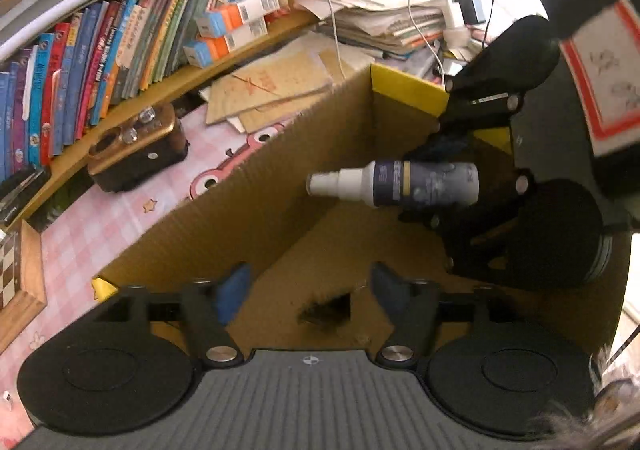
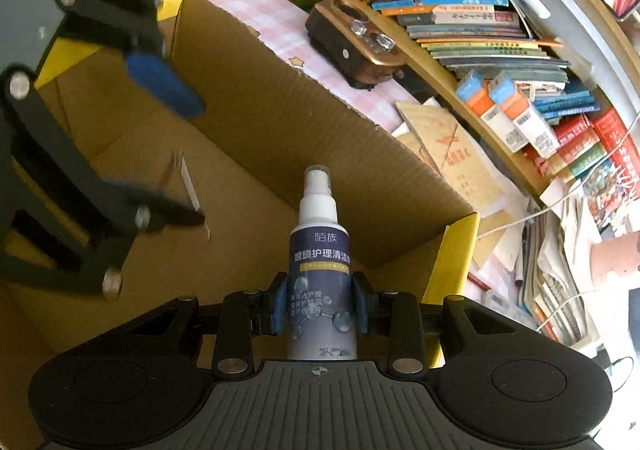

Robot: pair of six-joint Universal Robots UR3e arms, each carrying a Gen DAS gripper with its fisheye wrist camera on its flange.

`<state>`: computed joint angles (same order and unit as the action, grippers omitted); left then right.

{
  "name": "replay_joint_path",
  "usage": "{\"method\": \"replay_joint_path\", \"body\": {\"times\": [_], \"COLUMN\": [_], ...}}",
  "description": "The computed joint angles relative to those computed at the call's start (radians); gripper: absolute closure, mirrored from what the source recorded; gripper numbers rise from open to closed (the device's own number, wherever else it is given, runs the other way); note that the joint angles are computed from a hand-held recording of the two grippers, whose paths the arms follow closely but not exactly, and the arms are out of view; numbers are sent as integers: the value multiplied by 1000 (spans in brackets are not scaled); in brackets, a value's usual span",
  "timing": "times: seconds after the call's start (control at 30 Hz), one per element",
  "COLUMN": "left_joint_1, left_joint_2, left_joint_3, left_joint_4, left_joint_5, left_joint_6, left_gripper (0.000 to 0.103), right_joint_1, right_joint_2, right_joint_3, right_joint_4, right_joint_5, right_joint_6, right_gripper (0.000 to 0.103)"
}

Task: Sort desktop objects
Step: 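Lower both tools into the yellow box and open them, releasing clip and bottle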

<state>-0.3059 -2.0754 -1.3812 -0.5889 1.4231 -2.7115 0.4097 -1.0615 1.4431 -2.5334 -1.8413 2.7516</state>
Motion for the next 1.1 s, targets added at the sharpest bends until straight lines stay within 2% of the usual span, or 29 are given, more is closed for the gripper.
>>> {"method": "replay_joint_path", "body": {"times": [0.13,0.3,0.57,0.77,0.9,1.1], "left_joint_1": [-4,7,46,67,67,98], "left_joint_2": [8,53,207,345,427,547], "left_joint_3": [-17,-89,-273,-429,-525,-654], "left_joint_4": [25,97,272,405,484,554], "left_joint_5": [9,1,-43,-57,-35,-29], "left_joint_6": [-5,-6,-67,-147,-192,-278], "left_gripper": [19,17,11,5,3,0], "right_joint_1": [-16,-47,-62,-35,-14,56], "right_joint_2": [-6,-55,-217,-317,-368,-408], "right_joint_3": [4,33,213,328,397,488], "right_joint_4": [-11,-21,-186,-320,-413,-546], "right_joint_5": [24,82,140,109,70,-71], "right_joint_6": [13,65,212,341,411,475], "right_gripper": [69,69,68,64,63,62]}}
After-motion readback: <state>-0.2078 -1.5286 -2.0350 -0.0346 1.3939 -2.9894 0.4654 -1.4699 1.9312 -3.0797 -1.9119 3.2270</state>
